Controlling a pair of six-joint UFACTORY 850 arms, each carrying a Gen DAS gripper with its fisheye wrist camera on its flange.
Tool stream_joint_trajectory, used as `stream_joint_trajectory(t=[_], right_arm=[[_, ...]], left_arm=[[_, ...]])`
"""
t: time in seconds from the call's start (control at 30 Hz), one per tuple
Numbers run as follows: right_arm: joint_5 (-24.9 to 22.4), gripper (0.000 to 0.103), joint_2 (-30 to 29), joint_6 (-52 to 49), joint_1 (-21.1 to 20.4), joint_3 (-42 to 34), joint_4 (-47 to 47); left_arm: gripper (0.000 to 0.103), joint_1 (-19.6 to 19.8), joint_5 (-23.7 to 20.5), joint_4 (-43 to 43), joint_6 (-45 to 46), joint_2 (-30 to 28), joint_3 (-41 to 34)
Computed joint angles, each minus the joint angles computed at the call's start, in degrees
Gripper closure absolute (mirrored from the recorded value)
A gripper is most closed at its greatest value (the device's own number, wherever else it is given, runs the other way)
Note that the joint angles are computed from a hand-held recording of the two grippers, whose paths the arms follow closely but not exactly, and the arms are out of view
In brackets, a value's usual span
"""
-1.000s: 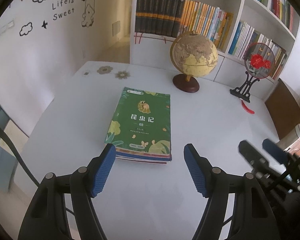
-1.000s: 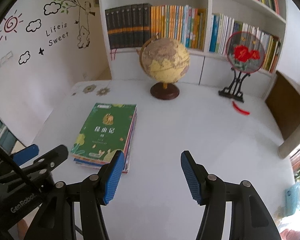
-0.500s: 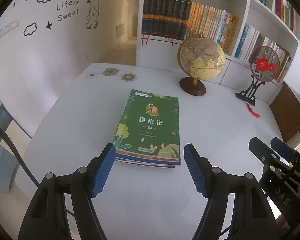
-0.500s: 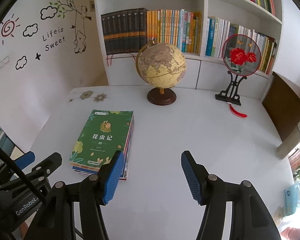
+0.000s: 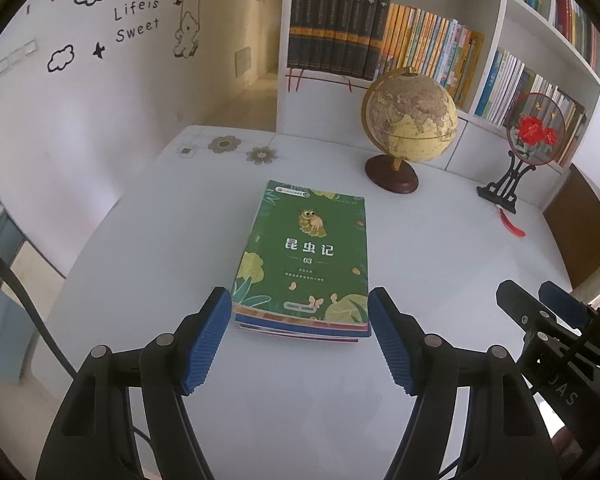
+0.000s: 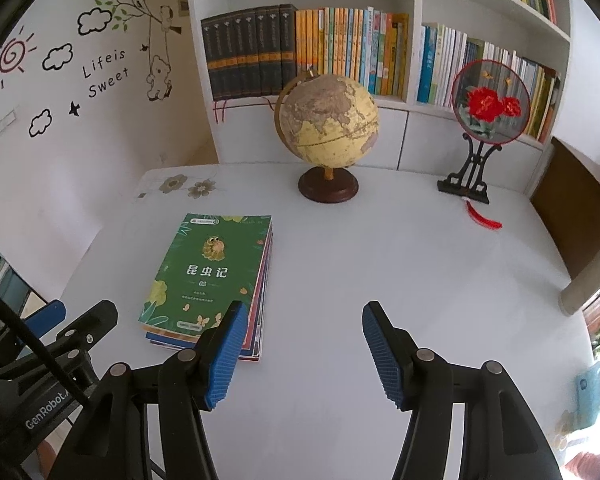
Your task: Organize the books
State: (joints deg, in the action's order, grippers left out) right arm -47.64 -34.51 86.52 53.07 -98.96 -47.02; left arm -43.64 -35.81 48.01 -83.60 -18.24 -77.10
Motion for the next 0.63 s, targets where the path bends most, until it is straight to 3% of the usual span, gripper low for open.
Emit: stream_joint_trajectory(t=[0.4, 0.53, 0.63], right_arm=[[0.15, 0.045, -0.32, -0.14, -0.63, -0.13, 0.78], [0.21, 0.045, -0.66, -0.73, -0.81, -0.51, 1.56], [0.37, 0.045, -0.81, -0.47, -0.87, -0.46, 1.92]], left_arm=[[0.034, 0.19, 0.09, -0.21, 1.66, -1.4, -1.49], [0.034, -0.24, -3.12, 2.9, 0.27, -2.5, -2.29], [0.034, 0.23, -2.77, 1.76, 1.3, -2.59, -2.35]])
